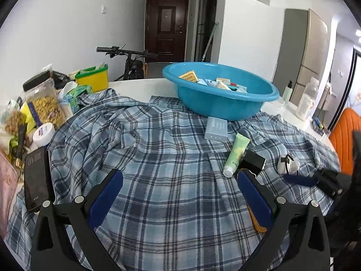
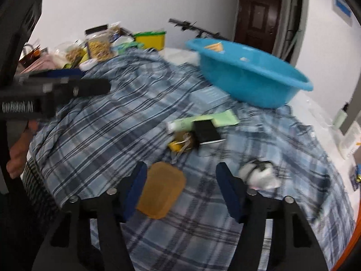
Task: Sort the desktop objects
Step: 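Grasp the tan rectangular sponge on the shirt with the right gripper, then grasp the black square box with the left gripper while the right gripper holds the sponge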
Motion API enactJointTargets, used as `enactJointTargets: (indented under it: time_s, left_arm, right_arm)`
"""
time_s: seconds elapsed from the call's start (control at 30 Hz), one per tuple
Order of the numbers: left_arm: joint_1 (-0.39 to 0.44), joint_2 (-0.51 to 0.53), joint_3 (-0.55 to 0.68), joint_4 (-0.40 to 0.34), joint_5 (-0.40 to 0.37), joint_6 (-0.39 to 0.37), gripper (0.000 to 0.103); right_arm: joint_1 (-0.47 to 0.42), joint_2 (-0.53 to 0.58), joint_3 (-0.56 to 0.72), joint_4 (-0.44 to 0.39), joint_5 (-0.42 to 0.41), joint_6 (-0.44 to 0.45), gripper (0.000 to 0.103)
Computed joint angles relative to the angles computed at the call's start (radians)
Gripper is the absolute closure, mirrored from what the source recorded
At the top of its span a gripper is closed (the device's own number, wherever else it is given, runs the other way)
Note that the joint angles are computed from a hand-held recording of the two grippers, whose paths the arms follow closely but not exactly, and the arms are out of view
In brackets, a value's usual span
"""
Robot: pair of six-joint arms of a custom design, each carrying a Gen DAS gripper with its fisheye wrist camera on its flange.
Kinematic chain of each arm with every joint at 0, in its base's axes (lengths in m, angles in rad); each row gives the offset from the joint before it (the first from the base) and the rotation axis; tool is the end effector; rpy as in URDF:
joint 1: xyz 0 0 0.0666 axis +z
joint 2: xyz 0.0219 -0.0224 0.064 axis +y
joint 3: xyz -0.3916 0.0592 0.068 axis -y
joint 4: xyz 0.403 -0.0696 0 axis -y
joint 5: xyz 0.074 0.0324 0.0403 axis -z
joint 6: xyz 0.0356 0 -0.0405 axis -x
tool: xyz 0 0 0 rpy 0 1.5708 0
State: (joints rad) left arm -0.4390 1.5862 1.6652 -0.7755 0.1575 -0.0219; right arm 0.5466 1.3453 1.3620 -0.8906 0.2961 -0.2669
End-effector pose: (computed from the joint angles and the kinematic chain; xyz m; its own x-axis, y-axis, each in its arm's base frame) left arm 0.5236 -0.2525 0.4827 -0.5690 0.2911 -0.7691 0.5413 0.8367 -0.0838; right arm 0.4095 0.2365 0.4512 -0.7208 -0.1433 -0.6781 -0.1525 0.9872 -0.0466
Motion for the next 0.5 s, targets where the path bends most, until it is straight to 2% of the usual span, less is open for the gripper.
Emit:
enactJointTargets:
  time_s: [0.23, 0.3, 0.5]
  left_arm:
    - [0.018, 0.009, 0.005, -0.009, 0.017, 0.019, 0.0]
    - [0.012, 0.014, 0.009, -0.017, 0.011, 0.014, 0.0]
    - [-0.007, 0.017, 0.008, -0.022, -0.005, -0.015, 0.0]
  right_arm:
    - [0.002, 0.019, -0.01, -0.018, -0.021, -0.011, 0.049]
    - [-0.001, 0.029, -0.01, -0.033, -0.025, -0.007, 0.057]
    - [-0.021, -0.008, -0.049, 0.017, -0.075, -0.02, 0.061]
